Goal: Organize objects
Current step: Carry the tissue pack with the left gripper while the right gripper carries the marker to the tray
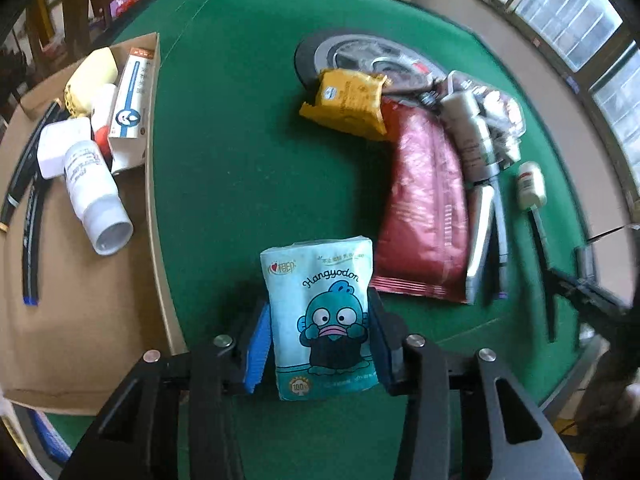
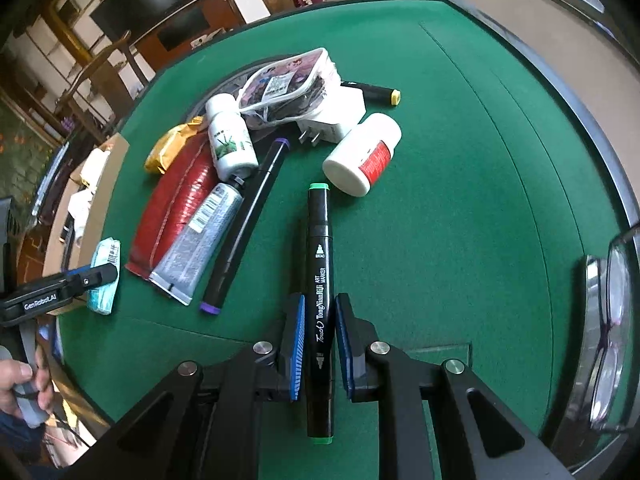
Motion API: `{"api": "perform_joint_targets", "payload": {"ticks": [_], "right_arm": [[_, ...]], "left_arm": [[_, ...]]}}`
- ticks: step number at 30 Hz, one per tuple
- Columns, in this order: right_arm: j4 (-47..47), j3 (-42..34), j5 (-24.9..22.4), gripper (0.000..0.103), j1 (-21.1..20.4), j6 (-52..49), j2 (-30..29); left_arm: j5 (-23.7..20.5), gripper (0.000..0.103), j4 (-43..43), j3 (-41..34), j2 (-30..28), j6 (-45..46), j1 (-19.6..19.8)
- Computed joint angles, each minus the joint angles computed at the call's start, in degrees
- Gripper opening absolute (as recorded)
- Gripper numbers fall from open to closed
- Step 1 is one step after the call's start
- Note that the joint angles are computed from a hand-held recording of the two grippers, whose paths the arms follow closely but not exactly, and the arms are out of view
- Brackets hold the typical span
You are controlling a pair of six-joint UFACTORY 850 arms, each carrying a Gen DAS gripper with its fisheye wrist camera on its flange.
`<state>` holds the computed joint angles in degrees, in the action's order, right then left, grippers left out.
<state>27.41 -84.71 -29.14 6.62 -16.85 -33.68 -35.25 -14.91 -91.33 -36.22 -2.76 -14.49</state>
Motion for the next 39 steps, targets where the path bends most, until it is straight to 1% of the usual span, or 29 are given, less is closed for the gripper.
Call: {"api": "perform_joint_targets", "payload": {"ticks": [1,2,4,5,6,9,10,14,16,18,19,25,30,39], "right_arm": [[0.9,0.4,0.0,0.016,0.0,-0.4,0.4],[1.3,0.5,0.2,0.016,0.2,-0.3,0.5],[2.3,0.8,0.0,0.016,0.3,-0.5,1.1],[2.0,-0.2,0.0,0.016,1.0,0.5,0.4],[2.1,-0.4,0.2,0.016,1.4,0.8,0.3],[3.6,0.3,0.4,0.016,1.6,-0.5,1.4],[3.7,0.2,0.4,0.016,1.9,-0.5,1.5],[3.8,-0.9,0.2,0.016,3.1,-0.3,1.8],[4.1,-1.7,-0.3,0.016,3.7,-0.4,1.7],[3.7,-2.7,-0.7,0.016,4.4,-0.1,1.5],[3.4,-3.2,-1.0,0.016,4.7,0.0,1.5],[2.8,-7.8,-2.9,0.016,7.7,0.9,-0.4],[1.5,-12.5,-4.7,0.016,10.8,1.7,-2.6],[-0.1,-23.9,-8.8,0.016,16.7,2.3,-9.0]], "left_arm": [[1.5,0.042,-1.2,2.9,1.9,1.5,0.0],[1.9,0.042,-1.5,3.9,2.8,1.9,-0.1],[3.0,0.042,-4.7,7.2,5.4,5.2,0.8],[3.0,0.042,-5.8,8.0,6.1,6.4,1.2],[3.1,0.042,-6.2,6.4,4.7,6.4,1.0],[3.3,0.042,-8.8,5.7,4.8,8.9,1.0],[3.3,0.042,-9.1,3.7,3.0,8.9,0.8],[3.6,0.042,-13.1,6.6,6.3,13.5,2.1],[3.7,0.042,-14.3,4.5,4.5,14.1,2.1],[3.8,0.042,-16.3,4.2,4.5,15.8,2.8],[4.1,0.042,-16.8,3.2,3.6,16.0,2.9],[4.2,0.043,-23.8,6.3,7.0,22.2,6.3],[4.4,0.043,-28.3,7.8,8.2,26.1,9.1],[4.2,0.043,-32.3,10.8,10.6,30.3,14.6]]}}
